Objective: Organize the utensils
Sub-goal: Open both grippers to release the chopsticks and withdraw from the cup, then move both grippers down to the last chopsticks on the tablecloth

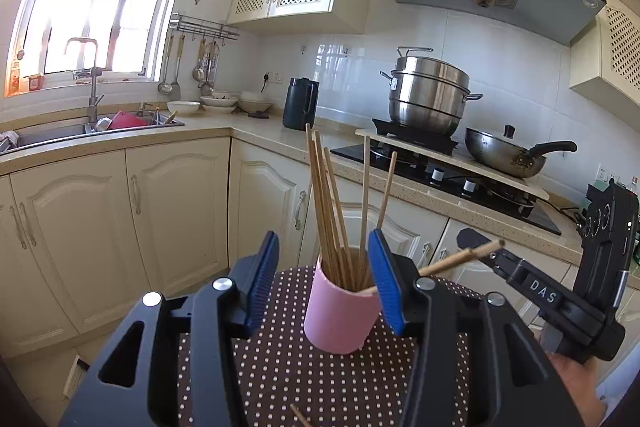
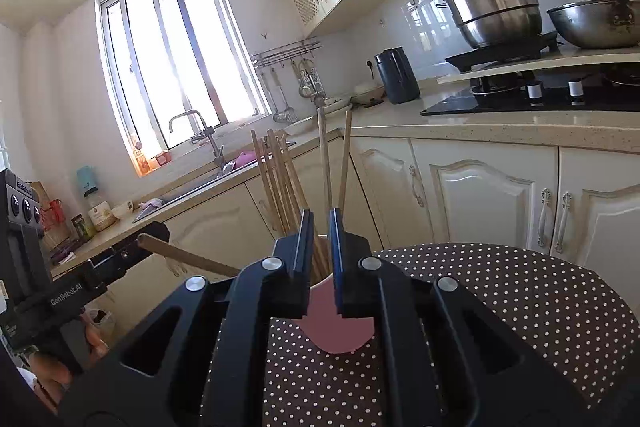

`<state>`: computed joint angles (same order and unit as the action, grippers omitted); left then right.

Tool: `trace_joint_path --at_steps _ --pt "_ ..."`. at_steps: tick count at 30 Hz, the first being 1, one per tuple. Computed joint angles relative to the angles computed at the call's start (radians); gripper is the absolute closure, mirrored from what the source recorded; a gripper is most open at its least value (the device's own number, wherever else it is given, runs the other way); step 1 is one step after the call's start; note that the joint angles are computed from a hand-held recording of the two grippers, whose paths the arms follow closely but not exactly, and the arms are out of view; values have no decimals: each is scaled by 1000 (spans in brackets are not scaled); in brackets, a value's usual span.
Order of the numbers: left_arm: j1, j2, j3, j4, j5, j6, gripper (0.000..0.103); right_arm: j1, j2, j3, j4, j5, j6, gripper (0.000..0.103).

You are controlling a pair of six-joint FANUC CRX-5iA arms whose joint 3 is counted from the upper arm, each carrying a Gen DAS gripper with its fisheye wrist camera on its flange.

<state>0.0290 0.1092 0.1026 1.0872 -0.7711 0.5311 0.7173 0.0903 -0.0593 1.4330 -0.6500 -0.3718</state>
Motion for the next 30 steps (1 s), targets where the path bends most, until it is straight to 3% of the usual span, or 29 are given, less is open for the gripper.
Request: trace_joint_path --at_steps 3,6,13,21,30 --pt "27 -20 -8 -39 -43 32 56 42 -20 -2 -95 -35 70 93" --pt "59 -23 29 -167 -131 115 56 93 -30 8 -214 -76 165 93" --pt "101 -49 23 -338 -271 194 56 191 -19 55 -470 -159 349 93" --pt "131 -51 21 -437 -403 269 56 241 118 333 -937 -338 740 93" --pt "144 -44 25 -498 -473 315 56 246 260 568 -1099 -539 885 93"
